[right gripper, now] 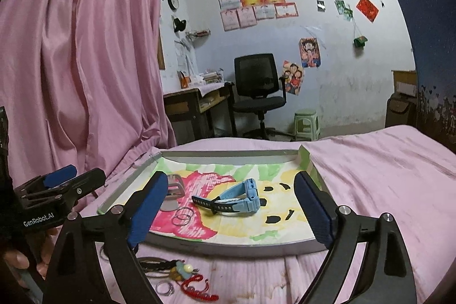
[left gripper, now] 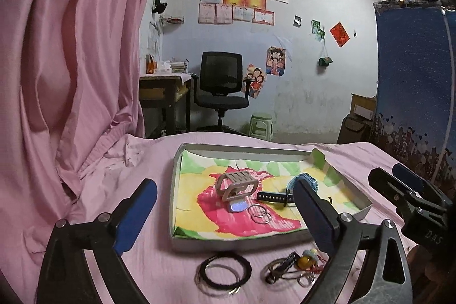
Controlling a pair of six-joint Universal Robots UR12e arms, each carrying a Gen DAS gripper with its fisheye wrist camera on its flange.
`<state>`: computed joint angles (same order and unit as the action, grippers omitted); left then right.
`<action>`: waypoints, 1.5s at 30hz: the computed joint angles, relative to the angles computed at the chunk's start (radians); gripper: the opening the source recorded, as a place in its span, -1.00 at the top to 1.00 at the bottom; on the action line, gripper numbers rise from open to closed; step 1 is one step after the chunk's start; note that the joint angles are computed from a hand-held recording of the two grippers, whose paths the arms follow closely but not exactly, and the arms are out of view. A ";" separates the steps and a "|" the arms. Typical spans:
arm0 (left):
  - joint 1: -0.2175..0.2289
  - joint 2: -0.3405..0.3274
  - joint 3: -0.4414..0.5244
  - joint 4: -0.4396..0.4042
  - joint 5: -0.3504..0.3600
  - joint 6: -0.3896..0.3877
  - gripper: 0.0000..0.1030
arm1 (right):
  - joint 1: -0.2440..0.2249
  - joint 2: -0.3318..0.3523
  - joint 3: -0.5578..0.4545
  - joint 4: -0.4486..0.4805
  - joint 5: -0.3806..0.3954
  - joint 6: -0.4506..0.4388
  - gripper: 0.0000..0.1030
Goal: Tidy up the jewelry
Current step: 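Withdraw both tools from the tray toward the remaining items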
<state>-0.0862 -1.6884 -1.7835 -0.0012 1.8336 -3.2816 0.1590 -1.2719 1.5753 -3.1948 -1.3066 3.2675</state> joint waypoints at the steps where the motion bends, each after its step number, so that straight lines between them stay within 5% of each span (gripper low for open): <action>1: -0.001 0.006 -0.008 0.006 -0.001 -0.001 -0.89 | 0.001 -0.004 0.006 -0.007 0.000 -0.003 -0.72; 22: 0.028 0.106 -0.122 -0.076 -0.016 -0.068 -0.90 | -0.005 -0.075 0.100 0.029 0.065 -0.124 -0.73; 45: 0.071 0.113 -0.102 -0.334 -0.167 -0.050 -0.90 | -0.003 -0.092 0.093 0.313 0.103 -0.227 -0.73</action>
<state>-0.0149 -1.5751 -1.8856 -0.3347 1.6671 -3.3311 0.1559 -1.3642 1.6681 -2.8821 -1.2033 3.0401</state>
